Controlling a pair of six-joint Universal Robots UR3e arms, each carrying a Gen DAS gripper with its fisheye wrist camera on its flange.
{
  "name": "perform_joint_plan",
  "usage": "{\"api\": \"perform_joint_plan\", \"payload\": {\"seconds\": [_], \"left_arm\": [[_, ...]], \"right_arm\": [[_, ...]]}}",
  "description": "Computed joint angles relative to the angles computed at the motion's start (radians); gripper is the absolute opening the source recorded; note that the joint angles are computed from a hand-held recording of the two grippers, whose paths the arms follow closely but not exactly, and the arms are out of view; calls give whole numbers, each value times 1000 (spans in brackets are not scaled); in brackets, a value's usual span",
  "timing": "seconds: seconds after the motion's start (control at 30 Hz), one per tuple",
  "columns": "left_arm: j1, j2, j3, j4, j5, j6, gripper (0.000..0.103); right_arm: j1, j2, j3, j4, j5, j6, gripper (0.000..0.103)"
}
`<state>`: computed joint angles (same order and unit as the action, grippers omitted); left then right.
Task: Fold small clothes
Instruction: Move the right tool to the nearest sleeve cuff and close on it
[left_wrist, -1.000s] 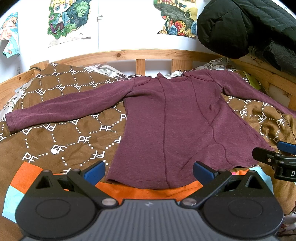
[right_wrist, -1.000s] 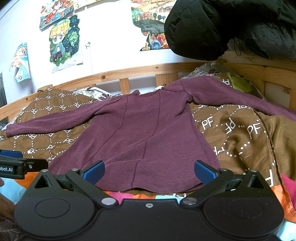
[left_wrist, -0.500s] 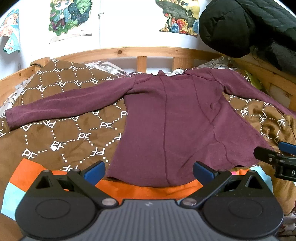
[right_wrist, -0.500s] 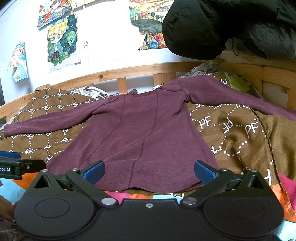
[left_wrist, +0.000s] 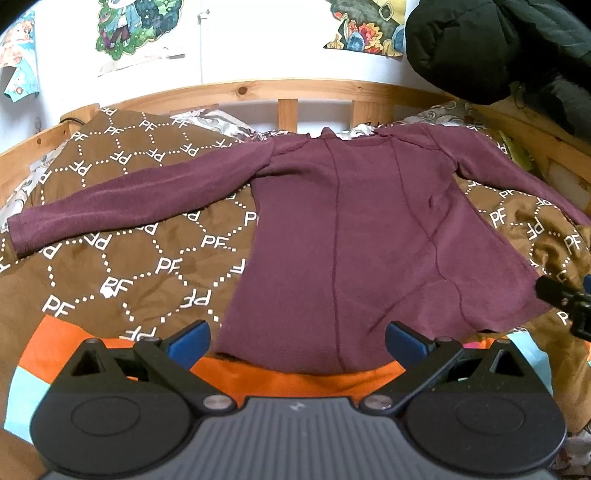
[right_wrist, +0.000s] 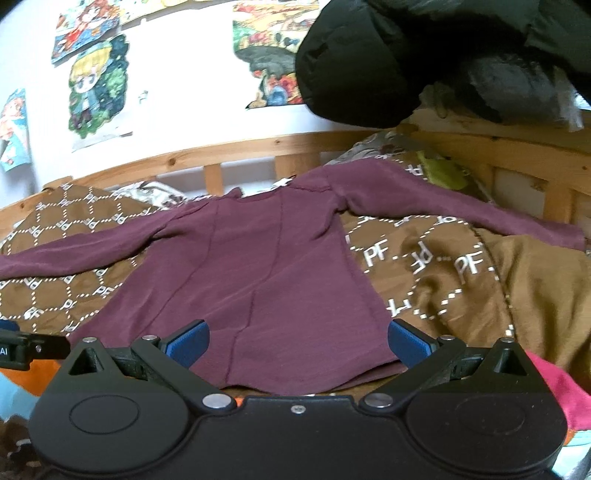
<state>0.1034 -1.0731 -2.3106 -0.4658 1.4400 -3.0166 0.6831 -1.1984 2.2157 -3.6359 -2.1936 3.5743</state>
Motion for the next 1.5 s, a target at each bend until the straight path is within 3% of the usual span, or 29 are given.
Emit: {"api": "perform_joint_plan", "payload": {"seconds": [0.2, 0.43, 0.53, 0.77, 0.9, 1.03, 1.13, 1.23, 1.3, 1.4, 1.5], "left_arm": [[-67, -102, 100, -17, 65, 13, 102], [-149, -289, 300, -27, 193, -34, 102], [-161, -354, 392, -82, 214, -51, 102], [-180, -445, 609, -241, 283, -9, 102], [-201, -518, 776, -326, 305, 24, 102], [-260, -628, 913, -348, 352, 4, 102], [-305, -725, 976, -312, 386, -29, 102], [-331, -793, 985, -255, 377, -64, 102], [-327, -822, 993, -270, 324, -60, 102], [-314, -841, 965, -267, 261, -28, 102], [-298, -830, 892, -215, 226, 25, 102]], "right_arm": [[22, -5, -25, -1, -99, -30, 103], [-33, -142, -124, 485, -184, 90, 103], [-80, -181, -113, 549, -149, 109, 103], [-175, -220, -80, 527, -57, 70, 103], [-242, -211, -97, 492, -2, -14, 103], [-340, -198, -105, 381, 128, -148, 103], [-390, -160, -161, 344, 158, -202, 103], [-423, -105, -205, 300, 121, -167, 102], [-449, -76, -188, 224, 89, -76, 102], [-514, -84, -130, 163, 91, 50, 101], [-575, -89, -102, 128, 57, 76, 97]]}}
